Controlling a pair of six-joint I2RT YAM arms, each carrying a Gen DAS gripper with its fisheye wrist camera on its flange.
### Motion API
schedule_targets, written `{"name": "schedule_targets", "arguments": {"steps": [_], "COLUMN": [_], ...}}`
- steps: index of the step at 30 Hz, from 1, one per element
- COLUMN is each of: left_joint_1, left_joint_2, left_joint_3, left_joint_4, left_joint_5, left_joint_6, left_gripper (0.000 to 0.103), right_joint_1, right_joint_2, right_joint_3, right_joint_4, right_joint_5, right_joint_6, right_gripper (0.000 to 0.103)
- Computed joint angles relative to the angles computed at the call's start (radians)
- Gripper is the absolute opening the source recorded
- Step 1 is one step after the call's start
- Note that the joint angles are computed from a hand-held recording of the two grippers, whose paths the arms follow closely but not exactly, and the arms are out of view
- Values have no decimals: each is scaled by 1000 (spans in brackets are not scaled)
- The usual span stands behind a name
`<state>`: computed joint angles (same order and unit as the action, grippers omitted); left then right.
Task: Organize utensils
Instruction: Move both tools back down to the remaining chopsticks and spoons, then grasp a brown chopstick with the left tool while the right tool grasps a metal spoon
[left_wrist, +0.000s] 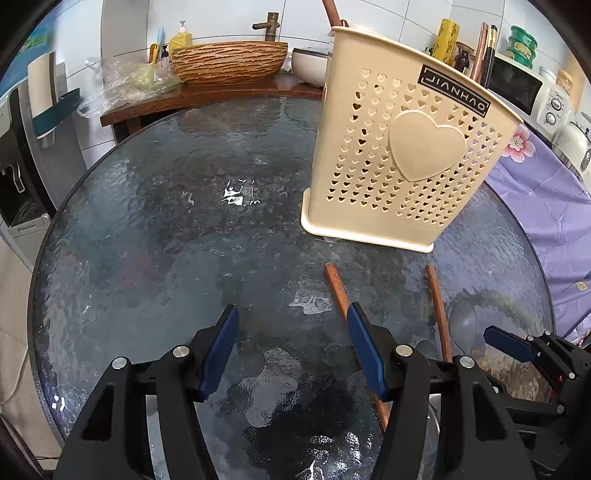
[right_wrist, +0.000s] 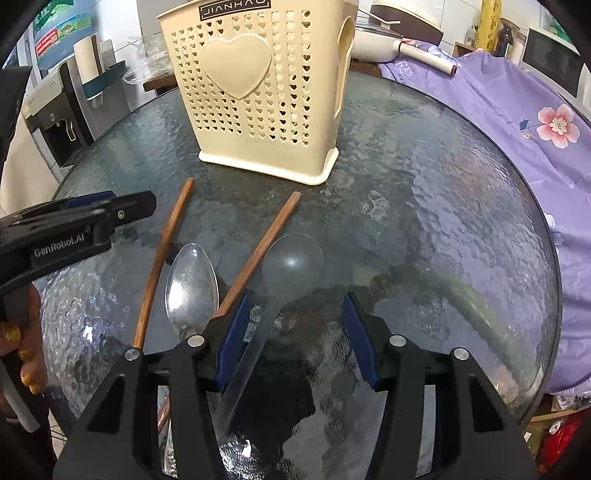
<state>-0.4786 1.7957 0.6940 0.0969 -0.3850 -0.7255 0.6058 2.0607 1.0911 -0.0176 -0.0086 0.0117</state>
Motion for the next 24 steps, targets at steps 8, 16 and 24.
{"name": "schedule_targets", "arguments": {"steps": [8, 16, 24], "left_joint_1": [20, 16, 9], "left_joint_2": [35, 98, 135], "left_joint_3": [38, 128, 185], "left_joint_4": [-9, -62, -108], "left_joint_5": [36, 46, 20], "left_joint_6": [22, 47, 58], "left_gripper": [54, 49, 29], "right_joint_1": [3, 0, -4], "right_joint_2": [24, 35, 31], "right_joint_3": [42, 56, 46], "right_joint_4": [-16, -14, -4], "right_joint_5": [-1, -6, -12], "right_joint_6": [-4, -16, -28], "right_gripper": [46, 36, 36]}}
